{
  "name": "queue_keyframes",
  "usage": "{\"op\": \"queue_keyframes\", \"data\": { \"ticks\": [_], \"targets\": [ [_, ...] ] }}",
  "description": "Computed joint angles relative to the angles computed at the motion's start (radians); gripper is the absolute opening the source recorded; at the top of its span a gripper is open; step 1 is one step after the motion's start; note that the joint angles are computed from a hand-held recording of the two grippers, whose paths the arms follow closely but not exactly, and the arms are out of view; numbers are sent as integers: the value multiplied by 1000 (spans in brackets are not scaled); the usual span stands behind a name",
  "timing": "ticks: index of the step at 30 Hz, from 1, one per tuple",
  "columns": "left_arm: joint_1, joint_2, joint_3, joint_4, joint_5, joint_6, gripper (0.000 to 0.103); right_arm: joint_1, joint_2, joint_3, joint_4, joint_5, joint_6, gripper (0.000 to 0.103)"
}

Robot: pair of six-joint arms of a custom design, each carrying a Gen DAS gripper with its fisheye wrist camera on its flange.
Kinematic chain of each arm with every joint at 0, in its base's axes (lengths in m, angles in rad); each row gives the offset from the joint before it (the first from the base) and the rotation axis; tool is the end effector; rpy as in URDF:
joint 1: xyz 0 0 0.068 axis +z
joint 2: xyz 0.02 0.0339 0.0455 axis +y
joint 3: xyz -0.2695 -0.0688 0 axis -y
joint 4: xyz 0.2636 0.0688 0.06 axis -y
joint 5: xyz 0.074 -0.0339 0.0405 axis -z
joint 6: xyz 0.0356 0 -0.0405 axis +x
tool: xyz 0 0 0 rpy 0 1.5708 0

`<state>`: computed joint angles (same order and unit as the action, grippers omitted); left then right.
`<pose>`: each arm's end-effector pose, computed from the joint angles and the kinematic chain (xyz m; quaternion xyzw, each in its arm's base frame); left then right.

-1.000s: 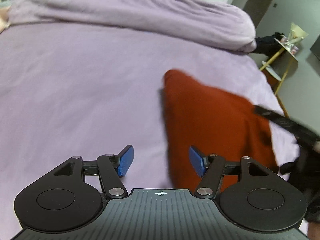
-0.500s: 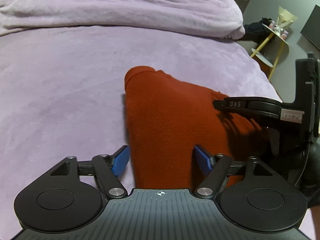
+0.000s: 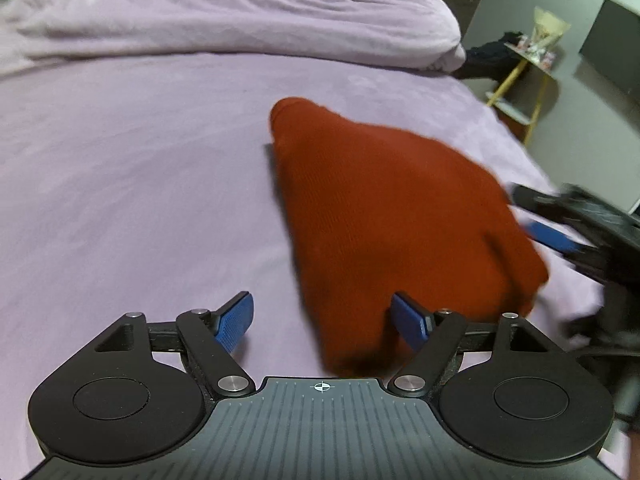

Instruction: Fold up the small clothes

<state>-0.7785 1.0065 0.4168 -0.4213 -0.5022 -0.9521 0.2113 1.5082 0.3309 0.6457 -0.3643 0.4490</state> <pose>0.1432 -0.1171 0.1553 -0.1491 0.9215 -0.0489 0.3553 0.2438 0.0653 0.1076 0.0119 0.8583 0.3071 0.4110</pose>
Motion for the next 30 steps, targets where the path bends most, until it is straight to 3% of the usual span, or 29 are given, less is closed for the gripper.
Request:
{"op": "queue_keyframes", "data": {
  "ticks": [2,6,9,12,14,16,20,23,27,30],
  "targets": [
    [-121,69,23,-41,-100,-97,81,-88,-42,-89,18,-100,83,67],
    [-154,185,82,-47,-58,-121,78,-174,25,-120,62,-270,213,50],
    [-143,240,116,-52,-71,-115,78,-165,54,-110,136,-273,271,49],
    [-104,285,144,-64,-78,-161,74,-135,160,-51,184,-268,343,40],
    [-64,303,148,-29,-50,-141,72,-111,188,-25,175,-246,345,29],
    [-48,336,169,-32,-42,-121,72,-82,159,0,80,-198,279,26],
    [-77,353,182,-58,-64,-125,72,-84,68,-19,-9,-172,227,27],
    [-63,344,166,-45,-56,-172,72,-100,97,-34,20,-181,241,30],
    [-36,269,108,-3,-33,-241,60,-108,136,2,16,-211,275,31],
    [0,152,38,31,-4,-304,54,-119,109,-6,23,-221,286,41]
  ]
}}
